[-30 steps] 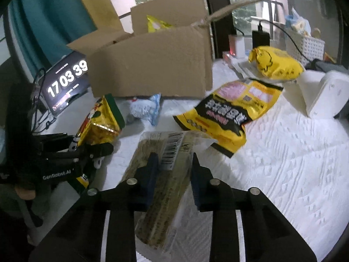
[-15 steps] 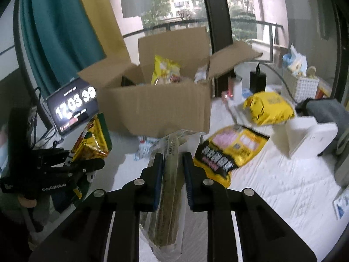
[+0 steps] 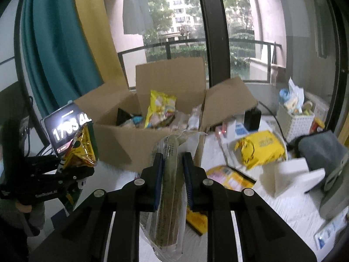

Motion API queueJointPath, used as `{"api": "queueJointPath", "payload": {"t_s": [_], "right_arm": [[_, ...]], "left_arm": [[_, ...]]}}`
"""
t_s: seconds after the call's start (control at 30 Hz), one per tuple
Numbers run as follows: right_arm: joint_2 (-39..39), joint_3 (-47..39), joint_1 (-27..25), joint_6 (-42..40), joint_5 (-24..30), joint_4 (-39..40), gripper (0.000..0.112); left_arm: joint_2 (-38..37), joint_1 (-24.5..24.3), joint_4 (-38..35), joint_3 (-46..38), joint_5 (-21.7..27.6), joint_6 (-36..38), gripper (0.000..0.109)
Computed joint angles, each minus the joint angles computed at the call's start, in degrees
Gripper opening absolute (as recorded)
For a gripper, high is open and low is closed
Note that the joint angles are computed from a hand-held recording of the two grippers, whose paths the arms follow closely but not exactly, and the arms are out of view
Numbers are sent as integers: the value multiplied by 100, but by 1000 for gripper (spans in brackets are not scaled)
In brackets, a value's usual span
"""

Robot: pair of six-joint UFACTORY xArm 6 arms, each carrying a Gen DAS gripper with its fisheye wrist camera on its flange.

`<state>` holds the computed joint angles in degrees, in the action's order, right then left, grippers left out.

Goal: Organize snacks
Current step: 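Carry the cartoon bag and seaweed pack over the cardboard box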

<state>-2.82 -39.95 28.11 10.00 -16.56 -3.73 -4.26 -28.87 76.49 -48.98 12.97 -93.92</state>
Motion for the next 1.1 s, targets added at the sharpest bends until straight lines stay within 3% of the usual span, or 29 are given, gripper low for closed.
{"api": "queueJointPath", "payload": {"t_s": [0.57,0.93,1.1], "right_arm": [[736,-1305,48,-705,157,531,20],[1223,-2081,20,-872,311,705,20],[1558,-2561,153,-1733,429,1593,20]], "left_arm": [[489,454,352,-937,-80,89,35],[1249,623,399,-1911,322,327,35],[1706,773,334,-2435,292,425,35]]}}
